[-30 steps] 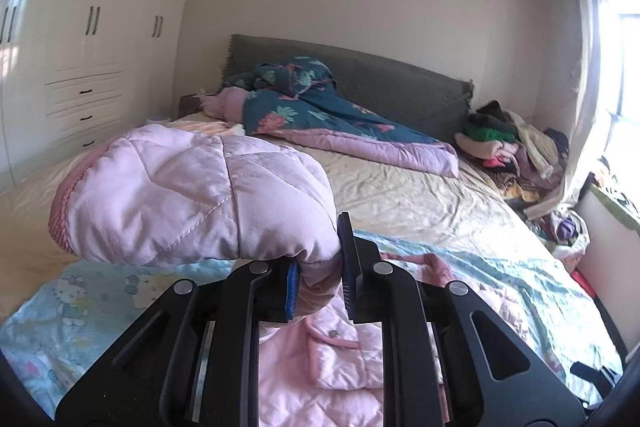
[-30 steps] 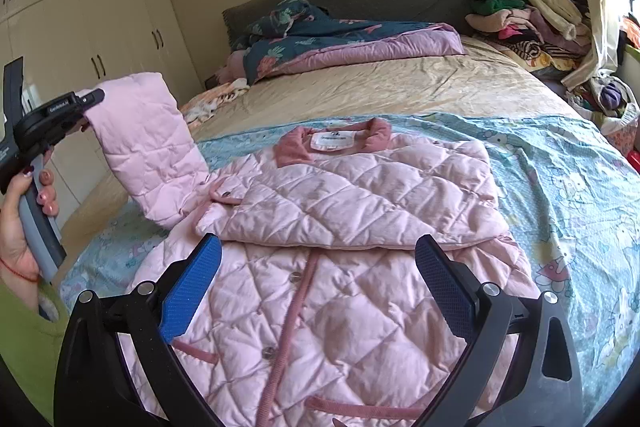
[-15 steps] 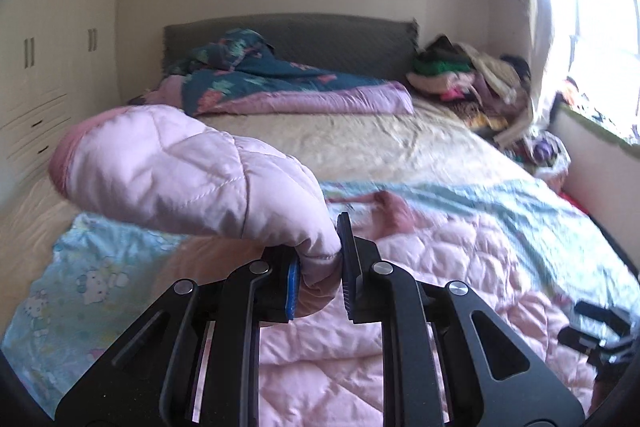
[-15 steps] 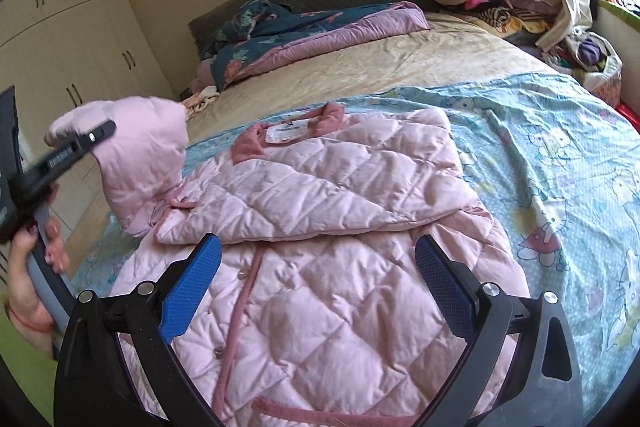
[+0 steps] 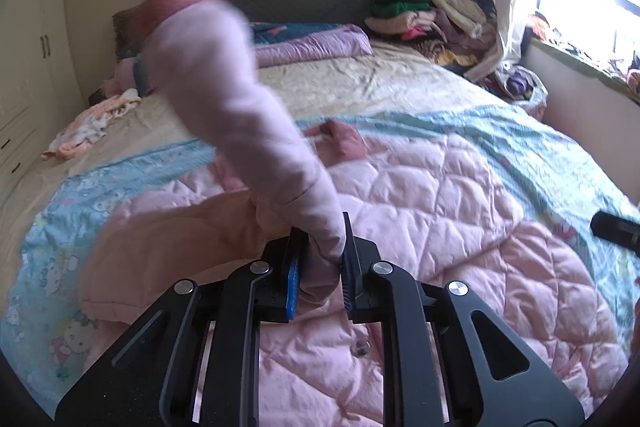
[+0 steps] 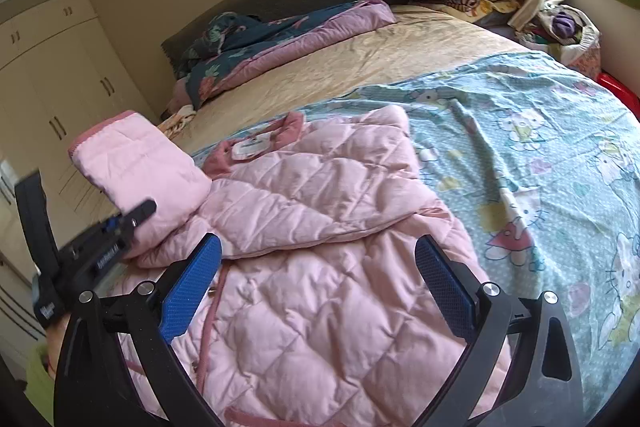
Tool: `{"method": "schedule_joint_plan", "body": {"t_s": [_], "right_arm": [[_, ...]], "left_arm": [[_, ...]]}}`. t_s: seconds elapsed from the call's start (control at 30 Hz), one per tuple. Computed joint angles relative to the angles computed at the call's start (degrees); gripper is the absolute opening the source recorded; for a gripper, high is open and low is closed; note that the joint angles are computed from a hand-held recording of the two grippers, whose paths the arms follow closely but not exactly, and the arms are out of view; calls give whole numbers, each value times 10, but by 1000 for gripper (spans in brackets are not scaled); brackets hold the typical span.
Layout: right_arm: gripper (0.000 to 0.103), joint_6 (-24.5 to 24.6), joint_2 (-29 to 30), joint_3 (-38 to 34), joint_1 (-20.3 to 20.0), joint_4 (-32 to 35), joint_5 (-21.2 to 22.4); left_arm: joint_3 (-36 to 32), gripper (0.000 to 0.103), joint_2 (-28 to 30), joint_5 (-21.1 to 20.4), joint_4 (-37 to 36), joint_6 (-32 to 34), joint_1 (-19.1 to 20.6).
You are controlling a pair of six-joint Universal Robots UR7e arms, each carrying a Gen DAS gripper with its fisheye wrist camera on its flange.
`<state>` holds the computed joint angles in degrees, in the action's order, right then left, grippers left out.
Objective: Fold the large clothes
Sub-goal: 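Lower the held sleeve onto the coat body and open the left tool, then move the right tool to the ribbed trimmed front edge of the coat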
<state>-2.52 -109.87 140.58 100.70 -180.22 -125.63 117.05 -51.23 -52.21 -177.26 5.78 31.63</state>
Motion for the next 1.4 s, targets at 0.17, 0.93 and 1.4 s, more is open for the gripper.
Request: {"method": "schedule_joint_plan", "body": {"t_s": [0.17,0.93,1.4], "right_arm": [[97,9,-10,3,-14,-1,2],[97,33,-22,4,-47,31,48],[97,26,-1,4,-33,24,42]], "left_arm": [[-3,9,13,7,19,-10,1],[34,41,13,27,80,47,-23],[62,83,-70,-48,99,21,4]]}}
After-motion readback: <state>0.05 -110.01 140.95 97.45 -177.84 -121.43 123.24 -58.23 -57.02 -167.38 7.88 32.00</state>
